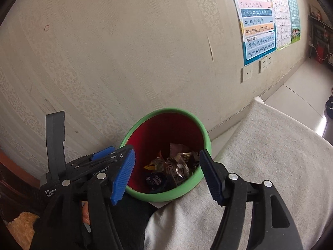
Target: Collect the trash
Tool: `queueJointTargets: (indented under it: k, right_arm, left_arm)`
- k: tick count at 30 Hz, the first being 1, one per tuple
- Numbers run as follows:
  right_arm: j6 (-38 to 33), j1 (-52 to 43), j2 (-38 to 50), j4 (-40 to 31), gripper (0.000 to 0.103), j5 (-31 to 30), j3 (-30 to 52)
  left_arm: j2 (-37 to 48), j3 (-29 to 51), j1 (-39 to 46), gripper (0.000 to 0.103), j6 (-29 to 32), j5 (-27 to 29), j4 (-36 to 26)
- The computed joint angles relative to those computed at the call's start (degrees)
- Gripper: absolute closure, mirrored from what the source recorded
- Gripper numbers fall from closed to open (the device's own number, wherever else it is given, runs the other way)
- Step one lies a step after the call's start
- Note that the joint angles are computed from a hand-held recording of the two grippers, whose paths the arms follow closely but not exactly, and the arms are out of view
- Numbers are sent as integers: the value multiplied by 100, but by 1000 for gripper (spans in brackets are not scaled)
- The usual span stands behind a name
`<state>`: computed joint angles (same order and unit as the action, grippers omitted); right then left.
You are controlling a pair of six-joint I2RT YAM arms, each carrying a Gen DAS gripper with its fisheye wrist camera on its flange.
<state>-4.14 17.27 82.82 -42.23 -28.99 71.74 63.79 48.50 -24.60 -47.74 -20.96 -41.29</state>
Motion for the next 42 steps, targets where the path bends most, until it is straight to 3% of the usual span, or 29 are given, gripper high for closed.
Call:
queueJointTargets:
  k: [1,5,8,11,14,17,19,27,42]
  right_arm:
    - [-53,-157,-144,-17,28,-29,-112]
    - [-287,-836,-759,-89,15,22,-496]
    - [-418,-1337,-1298,50,6,54,-772]
    - [-325,-1613,-2115,671,7,578,-1254]
    - [-336,-1837,-2863,1564,7,864,-1865]
    - [-445,-2279,-2898,1434,7,407,-1805]
    - [-393,-2438,-2752,1255,7,294,-1653]
    - [-447,-2932,-2605,825,7,-322,-1413]
    - [-564,-2778,-2583,566,7,-2,-1314]
  left_arm:
    - [-9,26,-187,46,-50,-109,7]
    - [123,313,-1127,27,-289,-851,84]
    - [444,750,-1643,20,-118,-1144,279]
    - [754,1205,-2131,10,169,-1623,427]
    - [1059,1622,-2723,5,370,-2637,568]
    - [1236,1870,-3162,5,626,-3479,892]
    - [1287,1987,-3279,5,630,-3705,961]
    - [1720,2403,-3457,5,-206,-3953,182]
    - [1899,2630,-3519,5,-437,-3891,-357]
